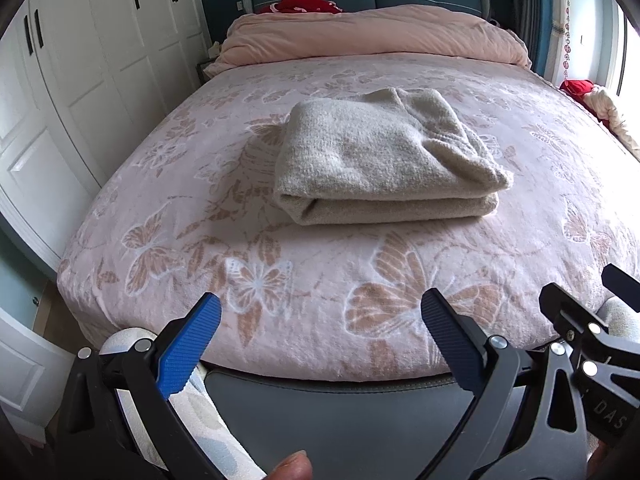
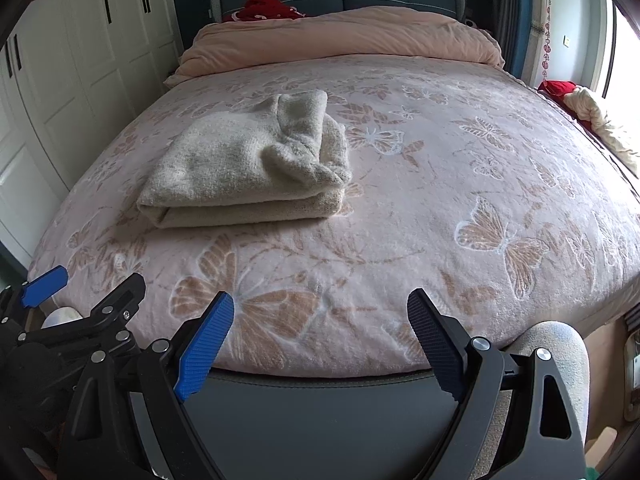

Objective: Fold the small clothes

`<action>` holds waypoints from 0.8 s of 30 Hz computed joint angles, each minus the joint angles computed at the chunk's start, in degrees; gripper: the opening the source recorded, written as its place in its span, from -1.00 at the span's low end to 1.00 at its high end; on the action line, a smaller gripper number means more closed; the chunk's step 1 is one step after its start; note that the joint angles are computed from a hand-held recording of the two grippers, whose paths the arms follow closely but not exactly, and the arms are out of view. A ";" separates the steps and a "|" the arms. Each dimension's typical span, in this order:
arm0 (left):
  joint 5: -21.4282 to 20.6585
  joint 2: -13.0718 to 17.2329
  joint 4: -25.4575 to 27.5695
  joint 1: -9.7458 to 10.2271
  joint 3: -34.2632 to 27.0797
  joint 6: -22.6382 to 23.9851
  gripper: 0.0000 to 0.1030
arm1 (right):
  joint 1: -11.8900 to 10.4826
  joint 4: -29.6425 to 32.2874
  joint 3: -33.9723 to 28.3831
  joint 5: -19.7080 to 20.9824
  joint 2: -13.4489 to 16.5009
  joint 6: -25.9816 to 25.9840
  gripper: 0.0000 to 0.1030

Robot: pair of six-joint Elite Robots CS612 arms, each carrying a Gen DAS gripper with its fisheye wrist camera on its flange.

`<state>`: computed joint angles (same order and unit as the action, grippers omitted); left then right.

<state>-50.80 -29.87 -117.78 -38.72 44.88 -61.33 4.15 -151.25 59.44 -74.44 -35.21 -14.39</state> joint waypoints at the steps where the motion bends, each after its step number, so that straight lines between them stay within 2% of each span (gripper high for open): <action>1: -0.05 0.00 -0.02 0.01 0.00 -0.09 0.90 | -0.03 0.06 -0.06 0.05 0.03 -0.07 0.68; 18: -0.60 0.17 1.49 0.16 -0.63 -0.55 0.90 | 0.06 -0.13 0.20 -0.73 -0.10 -0.35 0.68; 24: -1.64 -0.03 0.55 0.42 -0.04 -0.61 0.90 | 0.26 -0.75 0.63 -1.06 -0.26 -0.62 0.68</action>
